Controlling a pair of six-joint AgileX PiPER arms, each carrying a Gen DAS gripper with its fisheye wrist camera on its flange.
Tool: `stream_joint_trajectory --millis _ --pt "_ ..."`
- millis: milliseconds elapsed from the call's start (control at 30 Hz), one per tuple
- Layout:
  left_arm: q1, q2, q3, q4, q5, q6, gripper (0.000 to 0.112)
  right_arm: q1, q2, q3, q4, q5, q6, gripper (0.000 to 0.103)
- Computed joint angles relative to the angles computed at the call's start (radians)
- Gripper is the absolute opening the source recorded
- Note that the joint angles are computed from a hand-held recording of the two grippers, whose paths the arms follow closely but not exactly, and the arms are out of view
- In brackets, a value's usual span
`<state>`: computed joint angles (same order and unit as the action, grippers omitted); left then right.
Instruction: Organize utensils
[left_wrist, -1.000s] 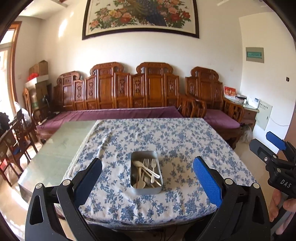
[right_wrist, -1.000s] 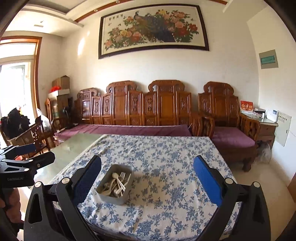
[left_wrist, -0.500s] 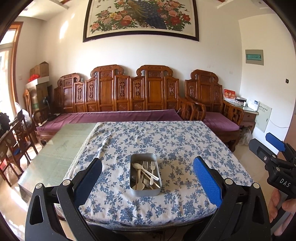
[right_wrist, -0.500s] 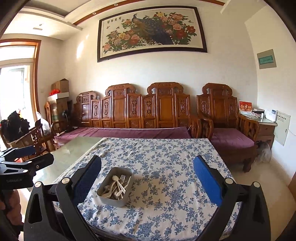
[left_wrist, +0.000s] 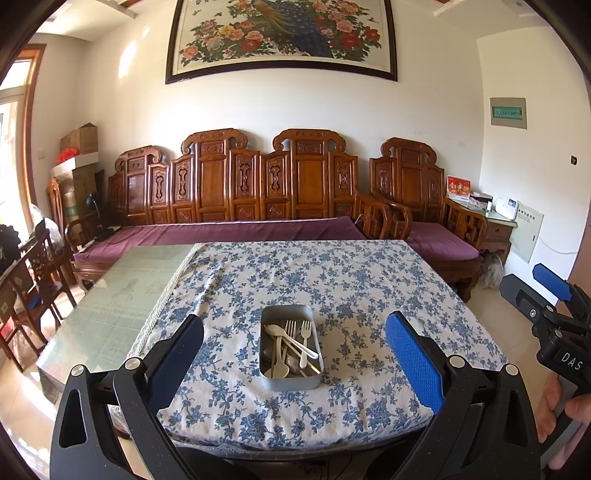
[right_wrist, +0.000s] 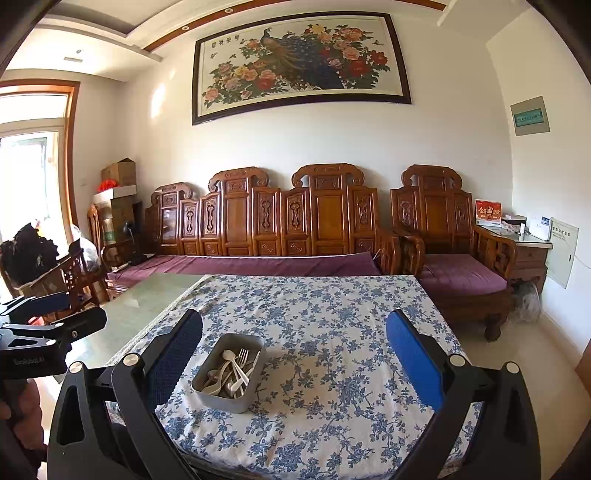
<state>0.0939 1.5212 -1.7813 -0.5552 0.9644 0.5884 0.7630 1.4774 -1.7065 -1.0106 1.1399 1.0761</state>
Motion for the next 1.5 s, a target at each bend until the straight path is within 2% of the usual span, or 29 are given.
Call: stream_joint_trajectory --millis 1100,1500 --pt "-0.001 0.0 -0.004 0.002 0.001 -0.003 0.095 -0.007 -0.006 0.011 0.0 -0.007 0.003 0.1" --pt "-0.006 -0.01 0.028 -0.006 -0.025 0.008 0.095 -0.005 -0.01 0.014 -0.003 -0.007 0.005 0.1"
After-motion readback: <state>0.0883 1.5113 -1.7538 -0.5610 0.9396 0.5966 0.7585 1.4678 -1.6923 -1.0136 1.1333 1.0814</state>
